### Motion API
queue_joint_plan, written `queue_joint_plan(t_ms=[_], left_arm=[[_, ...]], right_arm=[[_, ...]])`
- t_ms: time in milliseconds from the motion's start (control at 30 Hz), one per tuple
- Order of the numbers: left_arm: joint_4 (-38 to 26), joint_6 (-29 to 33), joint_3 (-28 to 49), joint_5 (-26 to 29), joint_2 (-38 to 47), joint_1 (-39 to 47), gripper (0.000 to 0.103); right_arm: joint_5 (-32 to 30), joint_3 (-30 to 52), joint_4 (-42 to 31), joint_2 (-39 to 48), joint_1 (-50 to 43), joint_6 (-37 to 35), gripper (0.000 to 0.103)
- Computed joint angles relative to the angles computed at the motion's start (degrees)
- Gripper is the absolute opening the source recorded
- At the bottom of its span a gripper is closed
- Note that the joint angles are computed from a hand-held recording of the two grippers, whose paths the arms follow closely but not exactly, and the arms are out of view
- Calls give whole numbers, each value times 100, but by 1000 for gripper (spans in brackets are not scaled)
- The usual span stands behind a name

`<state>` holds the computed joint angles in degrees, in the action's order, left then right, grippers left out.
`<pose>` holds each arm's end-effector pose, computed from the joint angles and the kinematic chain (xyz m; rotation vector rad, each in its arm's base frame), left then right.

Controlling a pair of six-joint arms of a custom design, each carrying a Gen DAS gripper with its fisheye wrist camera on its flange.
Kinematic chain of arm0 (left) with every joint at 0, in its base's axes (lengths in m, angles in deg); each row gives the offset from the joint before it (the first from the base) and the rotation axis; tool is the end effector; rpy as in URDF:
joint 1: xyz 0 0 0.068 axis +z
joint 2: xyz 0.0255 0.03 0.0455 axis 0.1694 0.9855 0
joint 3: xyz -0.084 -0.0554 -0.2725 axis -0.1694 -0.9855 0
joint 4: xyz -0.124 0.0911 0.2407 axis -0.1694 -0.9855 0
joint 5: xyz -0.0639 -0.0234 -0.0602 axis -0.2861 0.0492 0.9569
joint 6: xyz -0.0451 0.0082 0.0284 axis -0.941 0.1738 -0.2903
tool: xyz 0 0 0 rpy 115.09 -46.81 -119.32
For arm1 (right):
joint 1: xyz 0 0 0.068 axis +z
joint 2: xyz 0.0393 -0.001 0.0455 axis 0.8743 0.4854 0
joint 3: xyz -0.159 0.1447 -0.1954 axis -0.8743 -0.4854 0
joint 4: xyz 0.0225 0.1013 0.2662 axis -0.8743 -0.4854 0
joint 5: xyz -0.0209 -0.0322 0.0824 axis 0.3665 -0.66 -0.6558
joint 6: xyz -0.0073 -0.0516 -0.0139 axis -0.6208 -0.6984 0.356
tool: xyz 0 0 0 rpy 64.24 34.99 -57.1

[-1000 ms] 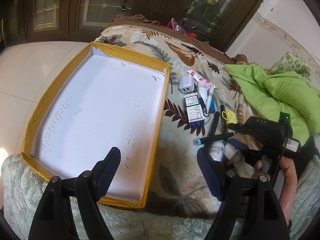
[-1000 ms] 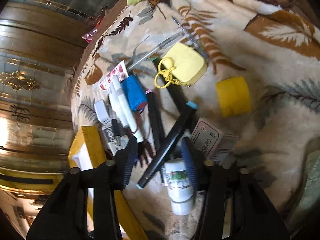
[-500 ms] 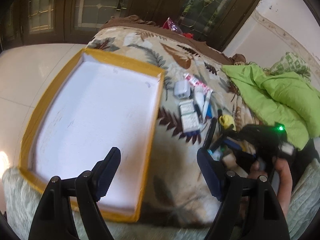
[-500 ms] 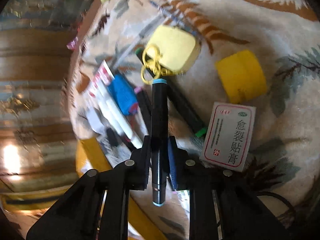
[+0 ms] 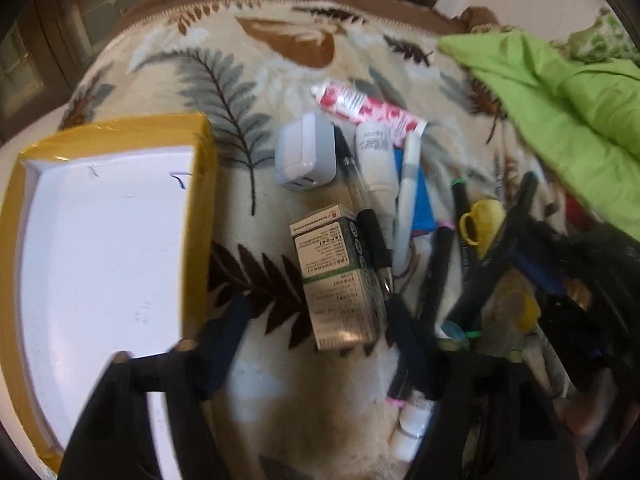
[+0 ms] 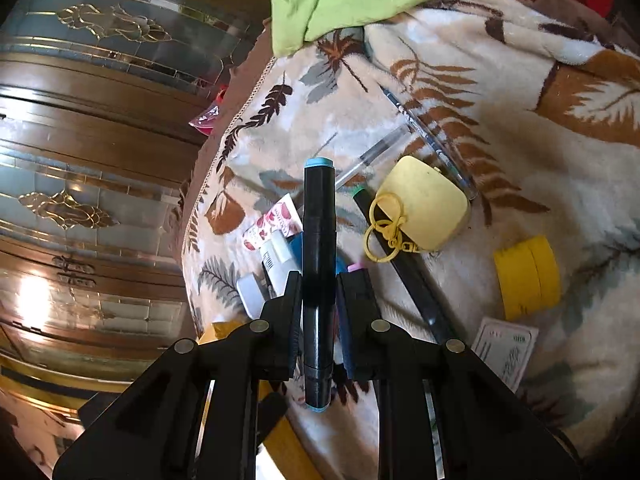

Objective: Organize rigid objects
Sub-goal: 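Carry the marker to the tray with the right tool while the left grasps the green-white medicine box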

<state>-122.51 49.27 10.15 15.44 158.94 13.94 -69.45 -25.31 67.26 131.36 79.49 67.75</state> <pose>0.2621 0.0101 0.1552 0.1713 2.8209 -0.3186 0.2525 0.0896 0.1109 1.0929 2.2196 0.9420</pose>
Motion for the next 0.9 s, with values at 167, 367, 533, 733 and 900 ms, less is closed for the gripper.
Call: queue_joint_plan(t_ms=[167, 367, 533, 733, 900], left_arm=[[21, -33, -134, 534, -28, 198, 36], [-756, 508, -216, 1112, -711, 1011, 35], [-2230, 1945, -129, 2279, -865, 2631, 35], [-4119, 4137, 506, 2851, -311, 4664, 34], [-5504, 5898, 1576, 2828, 491, 6277, 34]], right_arm=[[-121, 50, 206, 209, -47, -9, 17], [-150, -27, 310, 55, -66, -58, 17], [-114, 26, 195, -107, 33, -236, 16], [236, 187, -92, -642, 521, -798, 16], [-165, 382, 296, -473, 1079, -1061, 16]])
